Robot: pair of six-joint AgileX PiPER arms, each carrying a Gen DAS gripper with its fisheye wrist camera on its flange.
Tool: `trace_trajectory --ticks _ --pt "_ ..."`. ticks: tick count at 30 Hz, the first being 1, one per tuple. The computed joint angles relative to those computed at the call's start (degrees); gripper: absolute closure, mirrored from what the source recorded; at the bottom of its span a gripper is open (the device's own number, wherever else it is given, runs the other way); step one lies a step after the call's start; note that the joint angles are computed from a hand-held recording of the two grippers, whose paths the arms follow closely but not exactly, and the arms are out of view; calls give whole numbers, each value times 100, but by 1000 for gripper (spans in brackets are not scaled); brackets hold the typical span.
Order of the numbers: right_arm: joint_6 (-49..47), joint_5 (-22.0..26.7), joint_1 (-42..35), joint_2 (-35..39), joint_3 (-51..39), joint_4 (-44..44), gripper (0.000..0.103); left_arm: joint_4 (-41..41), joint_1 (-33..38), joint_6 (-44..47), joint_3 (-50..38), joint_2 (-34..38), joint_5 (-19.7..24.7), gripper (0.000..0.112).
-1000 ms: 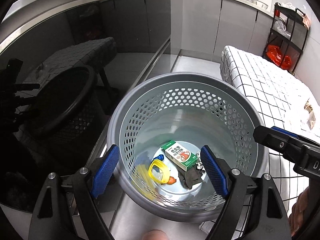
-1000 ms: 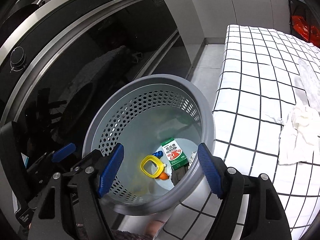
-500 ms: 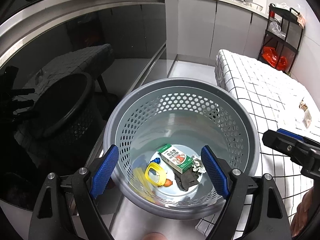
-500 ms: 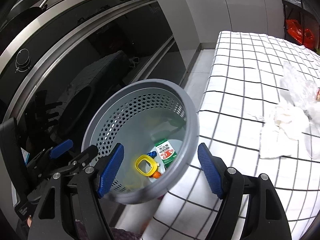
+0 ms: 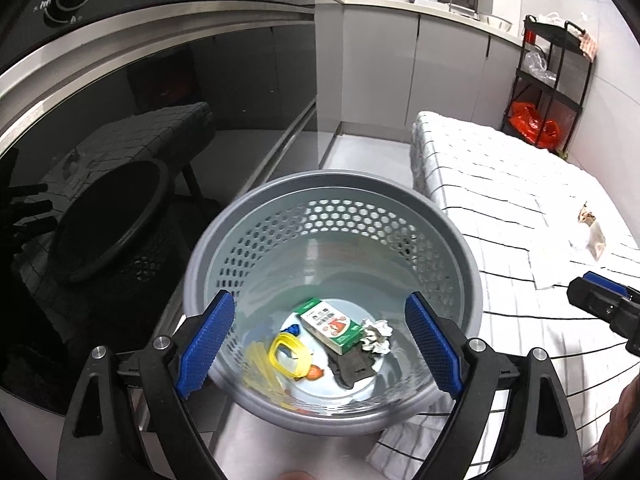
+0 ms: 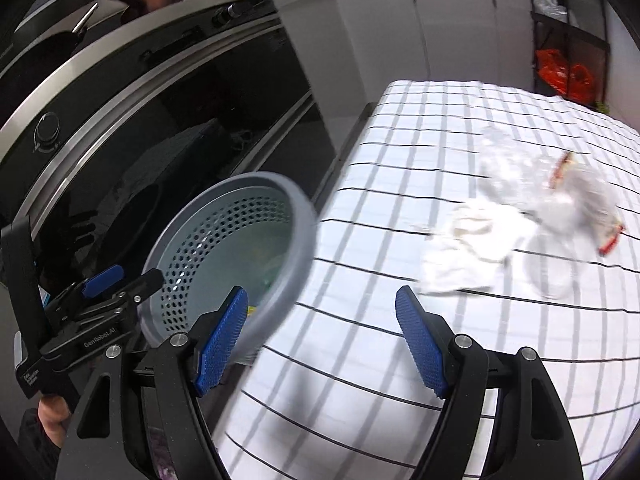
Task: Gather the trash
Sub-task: 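Move both grippers back over the table toward the tissue and clear cup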
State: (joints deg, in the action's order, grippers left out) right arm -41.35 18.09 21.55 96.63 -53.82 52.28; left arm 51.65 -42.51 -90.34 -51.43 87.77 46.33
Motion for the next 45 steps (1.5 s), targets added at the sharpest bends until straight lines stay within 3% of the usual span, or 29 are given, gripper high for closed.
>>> trace_trajectory --ticks 14,21,27,32,45 --pt "-1555 534 -1897 -988 945 790 28 148 -625 -189 -758 657 -14 23" --pt "-2088 656 -2717 -1017 1093 990 28 149 -962 -140 -1398 1146 91 22" --pt "-2513 530 -2981 -706 952 1331 28 104 -1210 286 -2302 1744 292 19" --pt "-2637 822 -3139 -285 630 1554 28 -153 -1138 876 -3193 2341 284 19" --pt "-2718 392 -2656 120 211 1814 28 -641 -733 1958 -4718 3446 399 19"
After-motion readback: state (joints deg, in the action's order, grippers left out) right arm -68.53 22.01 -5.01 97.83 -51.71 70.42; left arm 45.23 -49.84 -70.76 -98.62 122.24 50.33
